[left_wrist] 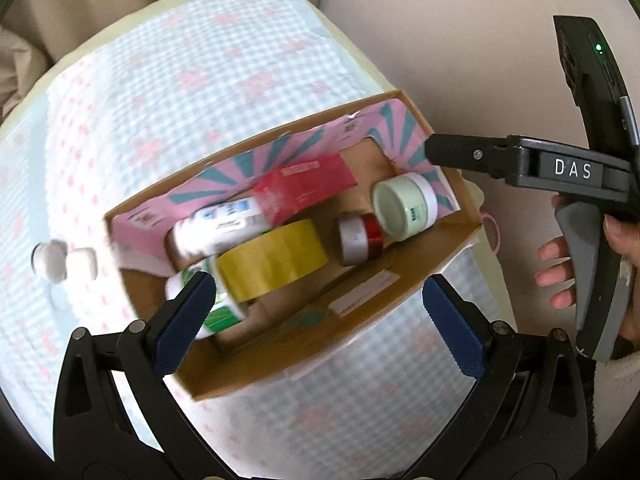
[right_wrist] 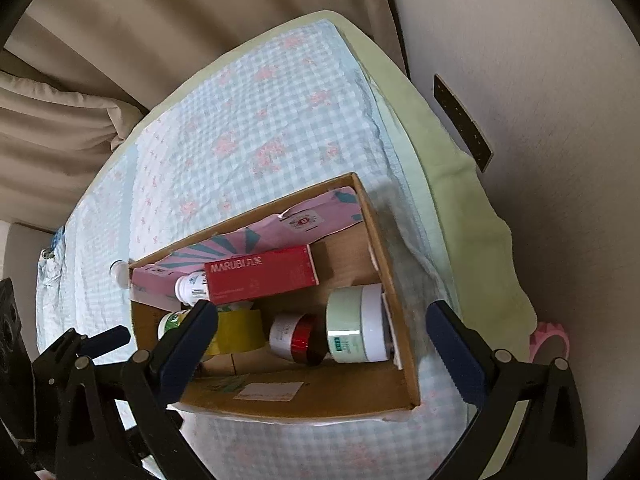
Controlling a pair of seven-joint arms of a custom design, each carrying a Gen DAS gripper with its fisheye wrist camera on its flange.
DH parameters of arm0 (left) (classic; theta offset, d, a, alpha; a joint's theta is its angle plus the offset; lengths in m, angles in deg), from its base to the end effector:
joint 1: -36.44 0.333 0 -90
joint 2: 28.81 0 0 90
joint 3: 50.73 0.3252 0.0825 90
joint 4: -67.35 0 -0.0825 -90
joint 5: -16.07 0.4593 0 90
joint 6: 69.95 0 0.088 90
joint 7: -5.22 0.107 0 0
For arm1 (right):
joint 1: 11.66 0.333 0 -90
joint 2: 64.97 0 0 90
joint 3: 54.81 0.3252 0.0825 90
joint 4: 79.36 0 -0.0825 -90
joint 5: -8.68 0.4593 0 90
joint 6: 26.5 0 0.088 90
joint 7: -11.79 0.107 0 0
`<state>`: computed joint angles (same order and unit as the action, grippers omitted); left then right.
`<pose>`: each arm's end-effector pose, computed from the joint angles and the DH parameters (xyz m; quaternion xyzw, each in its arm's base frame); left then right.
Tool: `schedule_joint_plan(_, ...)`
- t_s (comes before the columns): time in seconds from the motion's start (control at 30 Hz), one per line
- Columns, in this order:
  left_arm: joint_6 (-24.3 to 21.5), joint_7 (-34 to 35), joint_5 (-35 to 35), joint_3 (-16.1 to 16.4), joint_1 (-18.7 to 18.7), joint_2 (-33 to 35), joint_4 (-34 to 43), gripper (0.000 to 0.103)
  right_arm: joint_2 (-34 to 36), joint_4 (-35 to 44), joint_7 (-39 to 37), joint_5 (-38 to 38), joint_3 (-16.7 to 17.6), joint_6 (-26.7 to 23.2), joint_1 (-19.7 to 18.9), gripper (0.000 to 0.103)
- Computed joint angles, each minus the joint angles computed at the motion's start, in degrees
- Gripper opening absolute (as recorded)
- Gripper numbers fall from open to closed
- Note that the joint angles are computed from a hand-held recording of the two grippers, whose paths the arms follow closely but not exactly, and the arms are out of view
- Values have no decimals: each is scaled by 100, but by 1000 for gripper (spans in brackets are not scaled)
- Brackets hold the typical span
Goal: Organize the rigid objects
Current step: 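Carry both jars to the cardboard box and release them inside with both grippers, then lift both grippers out of the box and move toward the white jar and case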
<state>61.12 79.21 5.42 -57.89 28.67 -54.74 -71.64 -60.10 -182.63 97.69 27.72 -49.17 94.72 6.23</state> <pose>0.4858 -0.1358 0.4814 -0.7391 0.6534 -0.1607 0.0327 0.6205 0.2847 0.5039 -0.8016 0.5666 0.0612 0.1808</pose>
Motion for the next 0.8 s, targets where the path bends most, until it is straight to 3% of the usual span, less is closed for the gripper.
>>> schedule_joint_plan(0.4,-469,-337,369,47,173,-1568,-733,103,-419,-42,369,-543,54,-118,159,103)
schedule_joint_plan(0.8,-1755,-91,865,497,757,-4093,-1432,103,-1523,-395,841,-1158,383,-307,649,103)
